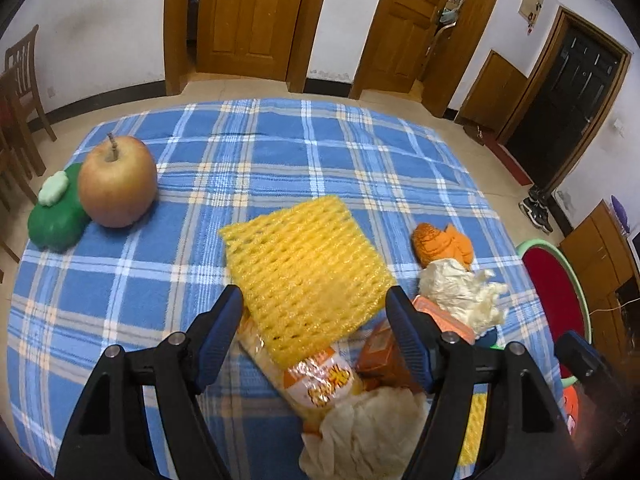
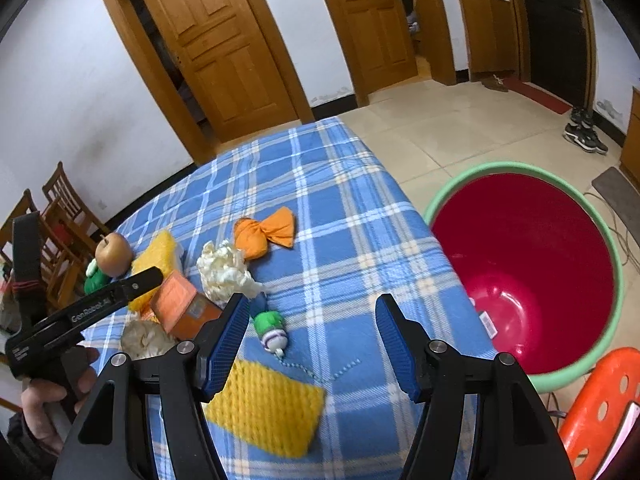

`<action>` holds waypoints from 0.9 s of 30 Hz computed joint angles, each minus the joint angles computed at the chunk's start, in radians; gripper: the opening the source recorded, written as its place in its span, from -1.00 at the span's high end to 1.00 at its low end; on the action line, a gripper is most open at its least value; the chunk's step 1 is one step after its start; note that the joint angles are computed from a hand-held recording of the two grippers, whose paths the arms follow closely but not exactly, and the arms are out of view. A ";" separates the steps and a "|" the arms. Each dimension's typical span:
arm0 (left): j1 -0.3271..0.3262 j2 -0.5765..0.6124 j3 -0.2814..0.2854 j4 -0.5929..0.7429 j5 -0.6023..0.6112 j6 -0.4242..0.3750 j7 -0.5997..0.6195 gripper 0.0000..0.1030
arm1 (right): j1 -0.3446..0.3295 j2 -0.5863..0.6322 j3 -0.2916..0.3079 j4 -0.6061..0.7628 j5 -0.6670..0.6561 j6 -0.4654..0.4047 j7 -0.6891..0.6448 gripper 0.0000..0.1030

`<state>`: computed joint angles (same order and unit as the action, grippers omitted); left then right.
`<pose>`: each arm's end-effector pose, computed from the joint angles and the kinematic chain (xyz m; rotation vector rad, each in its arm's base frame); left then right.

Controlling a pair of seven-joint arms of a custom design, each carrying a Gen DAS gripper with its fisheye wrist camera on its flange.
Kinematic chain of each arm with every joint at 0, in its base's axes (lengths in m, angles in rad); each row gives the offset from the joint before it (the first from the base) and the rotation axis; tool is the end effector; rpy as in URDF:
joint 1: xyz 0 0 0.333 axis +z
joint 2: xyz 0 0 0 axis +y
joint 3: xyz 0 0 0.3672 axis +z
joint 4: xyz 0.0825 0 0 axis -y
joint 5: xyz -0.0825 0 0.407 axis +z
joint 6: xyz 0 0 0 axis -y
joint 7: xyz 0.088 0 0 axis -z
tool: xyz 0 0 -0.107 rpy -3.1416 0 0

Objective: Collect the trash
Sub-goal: 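Return to the table and grasp the yellow foam net with the left tool, then grasp the crumpled white paper with the right tool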

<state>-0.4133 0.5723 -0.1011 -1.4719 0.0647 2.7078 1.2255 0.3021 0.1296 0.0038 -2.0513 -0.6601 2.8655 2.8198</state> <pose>0.7075 -0.3799 0.4565 -1.7724 2.1315 -0.9006 0.5994 0.2249 0.4841 -1.3857 2.0176 -0.5008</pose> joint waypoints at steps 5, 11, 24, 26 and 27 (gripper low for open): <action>0.011 0.016 -0.009 -0.001 -0.024 -0.002 -0.003 -0.18 | -0.002 0.042 0.007 0.045 0.045 0.013 -0.067 -0.30; 0.044 -0.006 -0.038 -0.048 -0.080 0.055 0.019 0.36 | 0.001 0.091 0.014 0.091 0.122 0.036 -0.168 -0.30; 0.090 -0.120 -0.081 -0.209 -0.206 0.194 0.113 0.68 | -0.010 0.183 0.053 0.175 0.329 0.062 -0.399 0.02; 0.090 -0.132 -0.081 -0.224 -0.215 0.200 0.118 0.69 | -0.013 0.197 0.060 0.186 0.359 0.069 -0.430 0.17; 0.091 -0.137 -0.082 -0.230 -0.219 0.203 0.123 0.68 | -0.013 0.201 0.062 0.191 0.370 0.067 -0.445 0.22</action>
